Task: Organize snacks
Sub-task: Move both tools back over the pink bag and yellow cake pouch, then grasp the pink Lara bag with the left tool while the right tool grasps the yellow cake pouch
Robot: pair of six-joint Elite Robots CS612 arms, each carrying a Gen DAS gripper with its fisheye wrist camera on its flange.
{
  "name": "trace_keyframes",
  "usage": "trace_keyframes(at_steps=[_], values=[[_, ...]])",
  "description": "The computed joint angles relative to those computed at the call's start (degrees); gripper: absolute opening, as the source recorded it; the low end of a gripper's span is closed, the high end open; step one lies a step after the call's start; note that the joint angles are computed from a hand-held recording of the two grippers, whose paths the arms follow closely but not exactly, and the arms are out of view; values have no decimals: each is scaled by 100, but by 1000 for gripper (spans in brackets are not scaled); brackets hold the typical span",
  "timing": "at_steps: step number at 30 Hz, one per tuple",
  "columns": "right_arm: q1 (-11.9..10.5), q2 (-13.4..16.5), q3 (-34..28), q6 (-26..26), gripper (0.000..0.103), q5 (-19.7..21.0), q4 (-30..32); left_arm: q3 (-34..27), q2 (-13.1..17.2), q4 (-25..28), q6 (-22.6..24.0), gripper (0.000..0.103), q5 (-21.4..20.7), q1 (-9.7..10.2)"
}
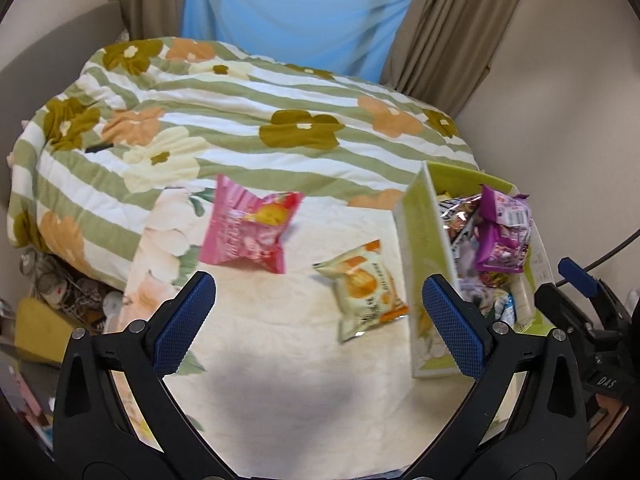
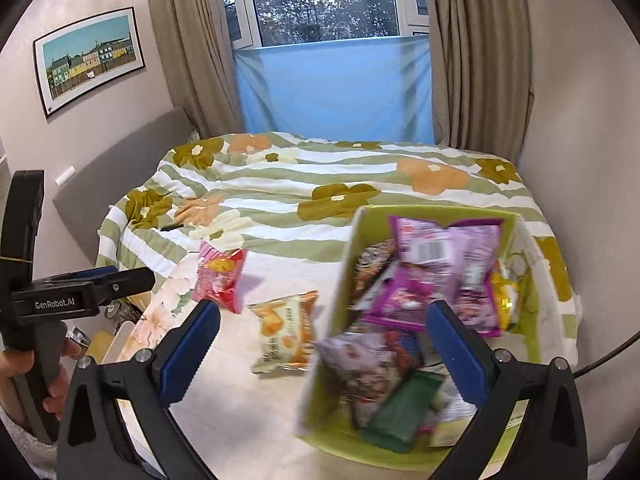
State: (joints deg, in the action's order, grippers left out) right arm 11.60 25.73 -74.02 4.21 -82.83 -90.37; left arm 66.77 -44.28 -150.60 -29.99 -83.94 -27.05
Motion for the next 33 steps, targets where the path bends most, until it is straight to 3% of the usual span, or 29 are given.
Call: trace_keyframes(at_steps=[9,18,24,33], values=[[445,-286,796,501,102,-612,-46,-165,161,280,418,102,-712,459],[734,-462,1516,964,102,-1403,-156,-1054,869,738,1216,102,-1801,846],[821,-543,2025,1029,102,-1800,-366,-1901,1503,1173,1553,102,-2382,937],[826,-648,2524,727,102,-2029,-519,-2932,2215,1723,1805,102,-2322,911]])
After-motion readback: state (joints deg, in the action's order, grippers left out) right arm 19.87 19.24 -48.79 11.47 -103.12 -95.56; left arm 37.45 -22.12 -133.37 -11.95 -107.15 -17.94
